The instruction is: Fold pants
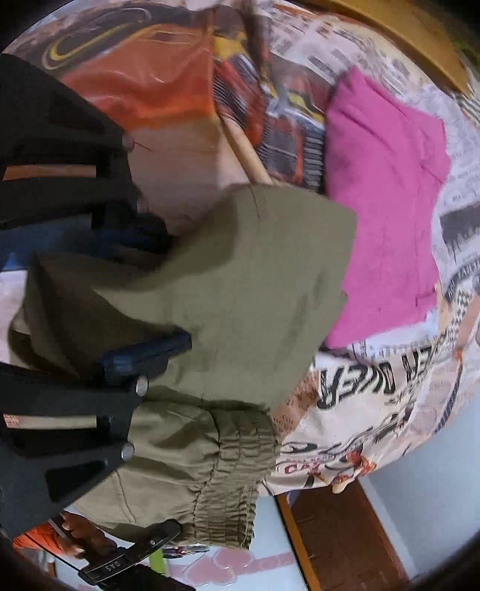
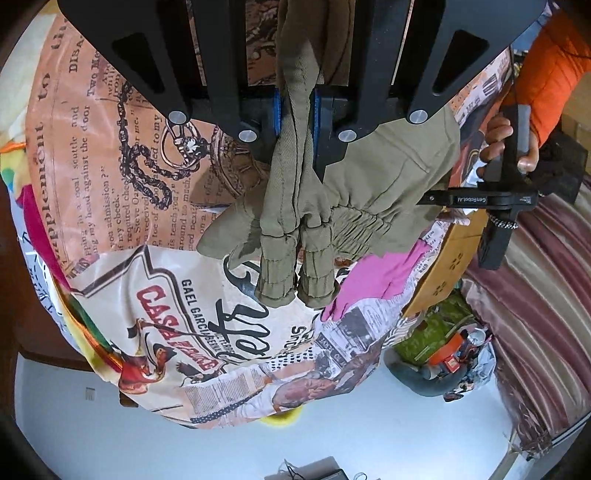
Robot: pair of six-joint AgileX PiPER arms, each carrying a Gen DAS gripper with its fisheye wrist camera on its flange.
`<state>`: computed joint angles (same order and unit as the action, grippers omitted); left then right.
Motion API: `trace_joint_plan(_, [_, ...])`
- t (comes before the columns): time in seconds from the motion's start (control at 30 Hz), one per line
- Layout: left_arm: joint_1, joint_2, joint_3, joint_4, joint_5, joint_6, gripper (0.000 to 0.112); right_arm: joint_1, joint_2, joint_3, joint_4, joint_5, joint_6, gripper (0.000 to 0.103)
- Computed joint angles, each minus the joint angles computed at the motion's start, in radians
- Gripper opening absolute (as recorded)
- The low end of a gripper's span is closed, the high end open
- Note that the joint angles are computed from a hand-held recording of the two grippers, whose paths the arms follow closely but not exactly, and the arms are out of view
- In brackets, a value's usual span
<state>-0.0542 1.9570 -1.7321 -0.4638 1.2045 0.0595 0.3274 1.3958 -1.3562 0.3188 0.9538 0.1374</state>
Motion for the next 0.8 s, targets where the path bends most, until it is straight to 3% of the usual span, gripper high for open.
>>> trace_joint_plan(0.1, [-0.027, -0.029, 0.021, 0.030, -0.052, 0.000, 0.011, -0.008, 0.001, 0.014, 0.015, -0.008, -0.011, 0.010])
trace_joint_plan(0.43, [-0.154, -0.180, 0.030, 0.322, -0.122, -0.140, 0.007, 0.017, 0.018, -0.057, -0.005, -0.001, -0.008, 0.010])
trace_joint_plan(0.8, [-0.054, -0.158, -0.156, 0.304, -0.028, -0.113, 0.007, 0.084, 0.146, -0.309, -0.067, -0.001, 0.029, 0.010])
